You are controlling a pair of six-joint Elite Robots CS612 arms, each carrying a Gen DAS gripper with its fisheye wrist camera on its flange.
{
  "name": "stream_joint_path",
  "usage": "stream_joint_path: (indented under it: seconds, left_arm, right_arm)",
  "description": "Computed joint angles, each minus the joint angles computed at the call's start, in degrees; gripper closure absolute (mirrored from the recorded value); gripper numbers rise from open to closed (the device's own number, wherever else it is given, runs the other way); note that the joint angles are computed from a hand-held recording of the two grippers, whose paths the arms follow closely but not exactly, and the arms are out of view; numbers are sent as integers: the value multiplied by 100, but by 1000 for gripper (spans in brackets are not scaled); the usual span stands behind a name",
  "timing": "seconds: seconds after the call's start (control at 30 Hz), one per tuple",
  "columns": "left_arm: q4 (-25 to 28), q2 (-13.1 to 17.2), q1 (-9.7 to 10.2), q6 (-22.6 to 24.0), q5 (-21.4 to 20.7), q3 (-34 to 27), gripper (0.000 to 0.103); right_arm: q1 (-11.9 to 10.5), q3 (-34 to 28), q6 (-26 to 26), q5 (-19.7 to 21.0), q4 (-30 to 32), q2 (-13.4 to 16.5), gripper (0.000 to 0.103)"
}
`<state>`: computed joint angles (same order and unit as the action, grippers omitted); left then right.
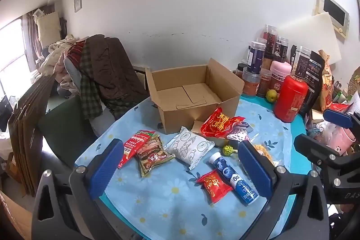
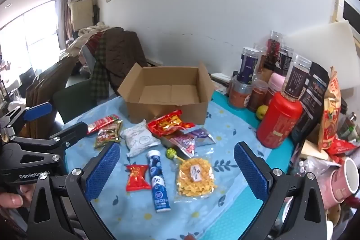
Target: Organize snacks
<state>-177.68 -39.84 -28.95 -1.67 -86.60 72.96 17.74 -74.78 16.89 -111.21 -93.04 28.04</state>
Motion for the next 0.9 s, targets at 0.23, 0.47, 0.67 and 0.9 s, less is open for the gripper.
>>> stream_joint_path:
  seconds: [0.23,0.47,0.67,0.9]
  left_arm:
    - [23,-35,8,-8,-132,29,0]
    - [-18,-16,36,-12,-201,47,0]
    - [57,-6,51,-12,-272,23,0]
    - [119,11,59,-9,-338,-12,0]
  right_arm:
    - [-5,-2,-37,9,-78,19,0]
    - [10,10,-48,-3,-40,-10,0]
    - [0,48,-48,17,-43,-6,0]
    - [1,45,-53,19,-45,-1,0]
